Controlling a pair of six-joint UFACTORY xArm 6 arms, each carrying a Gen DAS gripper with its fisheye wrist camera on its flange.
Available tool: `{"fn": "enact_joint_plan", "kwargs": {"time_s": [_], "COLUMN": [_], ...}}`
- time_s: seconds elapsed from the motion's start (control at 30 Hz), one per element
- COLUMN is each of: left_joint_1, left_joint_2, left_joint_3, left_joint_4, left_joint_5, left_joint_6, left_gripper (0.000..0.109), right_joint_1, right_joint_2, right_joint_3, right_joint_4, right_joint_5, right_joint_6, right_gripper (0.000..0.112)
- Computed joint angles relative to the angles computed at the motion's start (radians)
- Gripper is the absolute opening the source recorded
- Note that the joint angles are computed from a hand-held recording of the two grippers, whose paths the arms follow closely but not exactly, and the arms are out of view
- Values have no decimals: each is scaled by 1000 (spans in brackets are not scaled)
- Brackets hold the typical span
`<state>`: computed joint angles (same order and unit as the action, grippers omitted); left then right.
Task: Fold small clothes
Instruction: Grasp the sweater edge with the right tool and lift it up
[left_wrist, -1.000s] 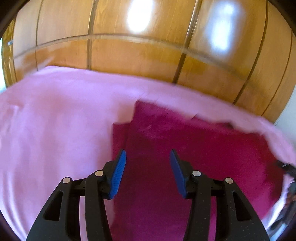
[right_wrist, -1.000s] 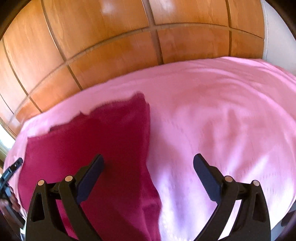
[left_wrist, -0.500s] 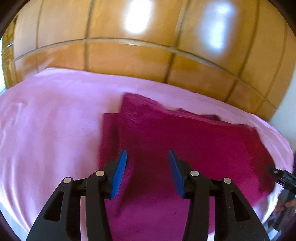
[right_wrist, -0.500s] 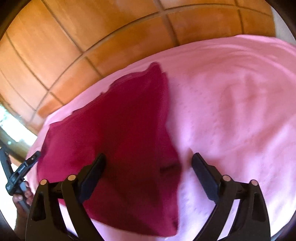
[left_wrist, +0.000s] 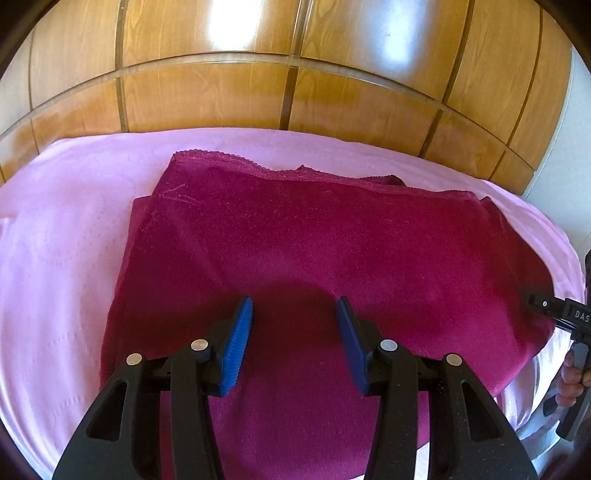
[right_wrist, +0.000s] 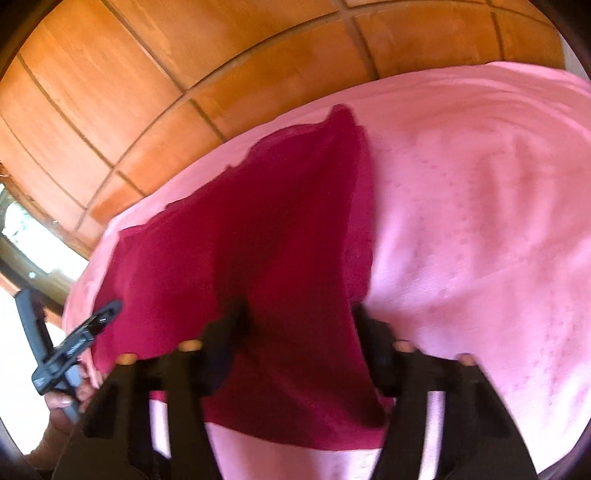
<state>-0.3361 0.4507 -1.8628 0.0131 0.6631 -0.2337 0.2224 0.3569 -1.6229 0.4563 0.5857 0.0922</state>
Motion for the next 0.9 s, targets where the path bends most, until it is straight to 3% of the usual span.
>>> {"fn": "enact_joint_plan", "kwargs": {"time_s": [0.13,0.23,0.47,0.8,0.9], "left_joint_1": [9,34,86,123,136], "left_joint_2": [11,1,-16,-18,-47], "left_joint_3": [-25,-28,-6,-9,23], "left_joint_4": [-55,-164,-384,-578,-622], "left_joint_5": [18,41,72,97,90], "left_joint_6": [29,63,172,253,274], "left_gripper": [45,45,20,19,19], "right_joint_1": [0,4,28,132,162], "right_joint_2": [14,16,31,272,395], "right_joint_3": [-32,-61,-149,-570,-768], "right_joint_4": [18,17,129,96,71], "right_joint_5": [26,35,45,181,253], "right_joint_6": [-2,1,-78,-74,-49], "right_gripper": [34,30,24,23,22]}}
